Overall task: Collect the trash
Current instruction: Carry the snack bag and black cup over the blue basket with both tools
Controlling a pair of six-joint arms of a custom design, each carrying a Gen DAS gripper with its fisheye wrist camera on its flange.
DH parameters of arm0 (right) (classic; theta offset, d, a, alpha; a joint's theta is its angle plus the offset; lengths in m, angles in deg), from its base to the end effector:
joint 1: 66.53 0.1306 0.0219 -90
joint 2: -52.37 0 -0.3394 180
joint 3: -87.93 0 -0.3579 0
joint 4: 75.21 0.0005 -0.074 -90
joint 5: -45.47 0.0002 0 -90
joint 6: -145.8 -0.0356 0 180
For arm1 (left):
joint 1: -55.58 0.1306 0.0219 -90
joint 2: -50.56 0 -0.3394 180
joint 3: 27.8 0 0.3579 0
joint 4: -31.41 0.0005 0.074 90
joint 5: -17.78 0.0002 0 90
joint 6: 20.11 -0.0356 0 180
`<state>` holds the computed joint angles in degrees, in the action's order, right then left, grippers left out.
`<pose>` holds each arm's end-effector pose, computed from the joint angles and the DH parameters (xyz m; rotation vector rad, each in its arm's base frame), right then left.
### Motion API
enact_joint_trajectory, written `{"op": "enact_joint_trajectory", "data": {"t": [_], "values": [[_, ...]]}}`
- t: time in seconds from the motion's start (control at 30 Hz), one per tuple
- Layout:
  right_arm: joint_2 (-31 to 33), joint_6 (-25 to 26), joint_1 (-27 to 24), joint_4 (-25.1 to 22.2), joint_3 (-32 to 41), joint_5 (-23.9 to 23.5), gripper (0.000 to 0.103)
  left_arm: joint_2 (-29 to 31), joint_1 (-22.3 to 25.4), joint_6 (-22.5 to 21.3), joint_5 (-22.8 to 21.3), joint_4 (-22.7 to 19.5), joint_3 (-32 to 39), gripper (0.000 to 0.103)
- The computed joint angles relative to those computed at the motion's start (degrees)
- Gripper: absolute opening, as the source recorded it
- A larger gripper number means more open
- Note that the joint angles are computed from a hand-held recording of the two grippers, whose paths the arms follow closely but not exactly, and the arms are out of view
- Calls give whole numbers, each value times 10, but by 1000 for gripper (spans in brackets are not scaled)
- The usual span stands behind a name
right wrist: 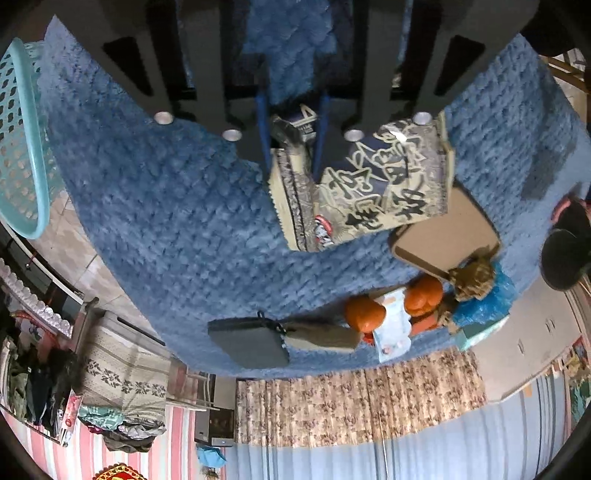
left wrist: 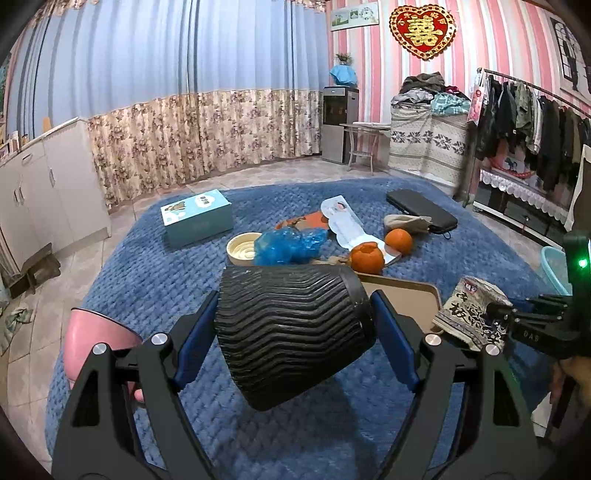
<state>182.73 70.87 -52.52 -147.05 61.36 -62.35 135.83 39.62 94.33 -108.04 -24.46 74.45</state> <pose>0.6203 0.1655 0.4482 -0.7383 2.2839 0.3673 0.4057 -0.0949 0.5086 -0.4774 2.0638 0.2893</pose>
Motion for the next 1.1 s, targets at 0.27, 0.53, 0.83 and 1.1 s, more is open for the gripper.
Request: {"op": "enact_joint_trajectory", "data": {"t": [0.27, 0.53, 0.83, 1.1], "values": [[-21, -38, -32, 21, -13, -44, 7, 16, -17, -3, -15, -7, 23, 79], [-53, -88, -84, 62, -32, -77, 4, 40, -31, -7, -14, -6, 57, 79], [-56, -152, -137, 104, -16, -88, 4, 86, -53, -42, -9, 14, 128, 79], [-22, -213, -184, 113, 41, -69, 4, 160, -77, -66, 10, 15, 220, 79]]}}
